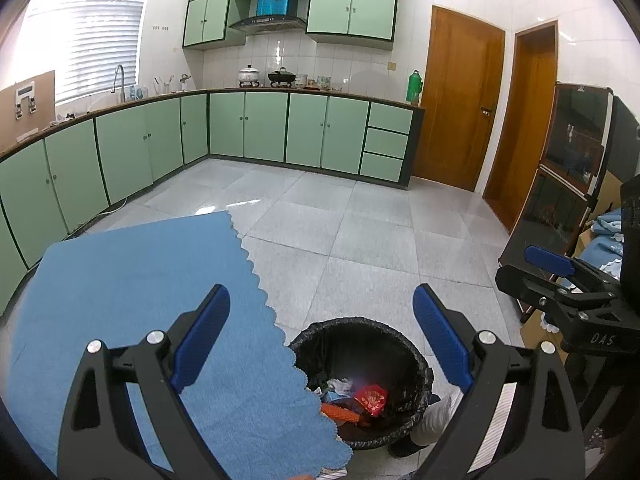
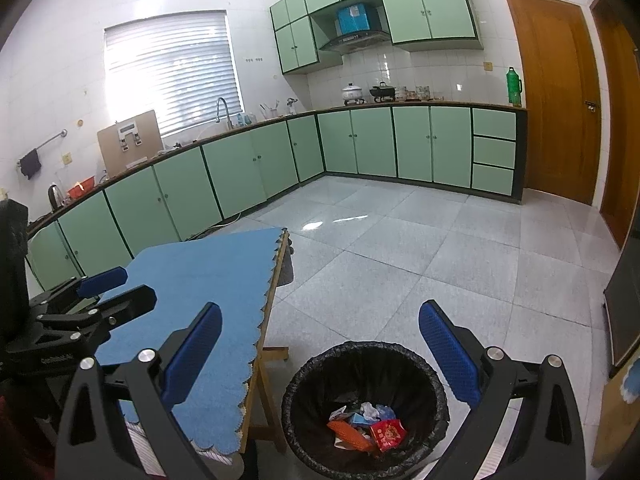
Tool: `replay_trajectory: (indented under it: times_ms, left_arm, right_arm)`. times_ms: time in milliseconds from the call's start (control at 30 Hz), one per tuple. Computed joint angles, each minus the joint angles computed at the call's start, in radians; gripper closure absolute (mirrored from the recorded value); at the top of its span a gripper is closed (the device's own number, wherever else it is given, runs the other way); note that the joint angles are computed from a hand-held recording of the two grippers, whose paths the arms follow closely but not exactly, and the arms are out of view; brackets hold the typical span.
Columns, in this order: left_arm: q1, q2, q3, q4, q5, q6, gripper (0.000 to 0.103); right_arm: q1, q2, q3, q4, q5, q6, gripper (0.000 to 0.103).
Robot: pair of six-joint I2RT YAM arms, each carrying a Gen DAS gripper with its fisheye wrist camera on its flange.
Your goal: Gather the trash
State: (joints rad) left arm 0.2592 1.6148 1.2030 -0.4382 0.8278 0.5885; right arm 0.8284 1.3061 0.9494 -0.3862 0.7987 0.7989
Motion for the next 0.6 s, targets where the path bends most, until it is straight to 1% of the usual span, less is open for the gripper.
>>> replay_trajectory:
  times_ms: [600]
  left_arm:
    - [0.007, -0.001, 0.0, -0.003, 0.005, 0.002, 0.013]
  right_arm:
    - [0.002, 0.016, 0.018, 0.0, -0.001, -0.009, 0.006]
